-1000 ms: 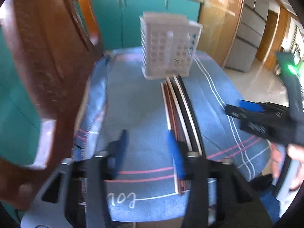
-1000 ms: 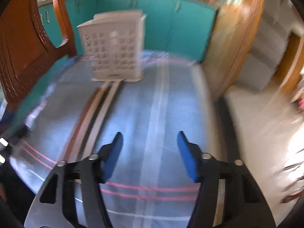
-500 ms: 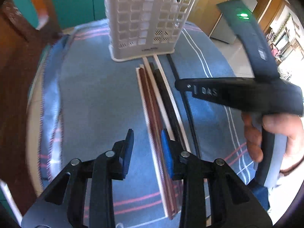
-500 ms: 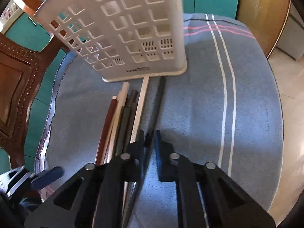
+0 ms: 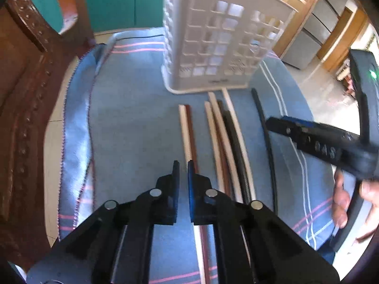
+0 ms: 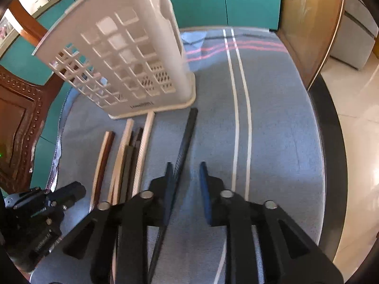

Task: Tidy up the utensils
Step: 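Lower the left tool over a light chopstick while the right tool lowers over a black one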

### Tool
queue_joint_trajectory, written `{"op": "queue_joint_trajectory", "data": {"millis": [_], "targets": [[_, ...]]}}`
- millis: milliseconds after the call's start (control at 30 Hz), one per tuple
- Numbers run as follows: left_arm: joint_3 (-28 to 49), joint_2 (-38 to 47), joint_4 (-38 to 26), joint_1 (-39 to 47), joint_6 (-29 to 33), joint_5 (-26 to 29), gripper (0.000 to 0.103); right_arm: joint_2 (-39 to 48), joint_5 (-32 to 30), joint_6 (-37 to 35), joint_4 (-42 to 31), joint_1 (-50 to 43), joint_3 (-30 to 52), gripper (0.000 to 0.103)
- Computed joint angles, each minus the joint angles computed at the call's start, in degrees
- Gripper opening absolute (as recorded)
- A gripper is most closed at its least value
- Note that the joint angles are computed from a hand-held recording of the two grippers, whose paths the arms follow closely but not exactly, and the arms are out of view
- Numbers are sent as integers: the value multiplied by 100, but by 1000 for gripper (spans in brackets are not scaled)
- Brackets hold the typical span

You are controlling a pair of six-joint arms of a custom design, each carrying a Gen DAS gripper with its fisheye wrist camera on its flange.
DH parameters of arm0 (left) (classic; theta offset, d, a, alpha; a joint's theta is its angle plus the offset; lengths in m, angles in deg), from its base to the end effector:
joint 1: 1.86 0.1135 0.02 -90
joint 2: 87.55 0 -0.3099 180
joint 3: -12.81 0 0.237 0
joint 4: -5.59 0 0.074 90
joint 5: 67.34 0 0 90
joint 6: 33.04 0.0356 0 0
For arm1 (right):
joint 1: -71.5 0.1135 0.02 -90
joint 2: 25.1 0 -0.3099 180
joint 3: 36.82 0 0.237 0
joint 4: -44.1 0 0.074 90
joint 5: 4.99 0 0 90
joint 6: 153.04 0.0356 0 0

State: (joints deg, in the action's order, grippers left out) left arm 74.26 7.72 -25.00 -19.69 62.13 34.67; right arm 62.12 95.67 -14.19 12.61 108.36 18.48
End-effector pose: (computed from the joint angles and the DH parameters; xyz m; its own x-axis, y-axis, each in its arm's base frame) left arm 0.2761 -0.0966 0.1920 -0.8204 0.3565 -0.4471 0.4609 0.8751 -0.1480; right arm 0.2079 0.1476 0.2003 -0.8648 0.2765 -0.4191 0.1944 0.9540 0.2282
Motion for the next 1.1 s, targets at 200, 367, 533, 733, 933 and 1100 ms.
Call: {"op": "queue_joint_trajectory", "data": {"millis": [200, 367, 533, 733, 933, 1100], "targets": [[101, 524, 235, -485, -218, -348, 24, 798, 381, -58, -200, 288, 543, 37], [-9, 496, 472, -541, -360, -399, 13, 976, 663, -119, -418, 486, 740, 11], [-318, -197, 596, -498, -498, -156, 13, 549, 501, -75, -413, 486, 489, 6], [-513, -940, 393, -15, -423, 461, 25, -443, 364, -70, -585, 309, 158, 7], [-169, -497, 304, 180, -409, 62, 31, -521, 530, 3, -788, 234, 215, 9], [-12, 147, 479, -177, -435, -733, 31, -129, 588, 1, -694, 264, 206, 12]]}}
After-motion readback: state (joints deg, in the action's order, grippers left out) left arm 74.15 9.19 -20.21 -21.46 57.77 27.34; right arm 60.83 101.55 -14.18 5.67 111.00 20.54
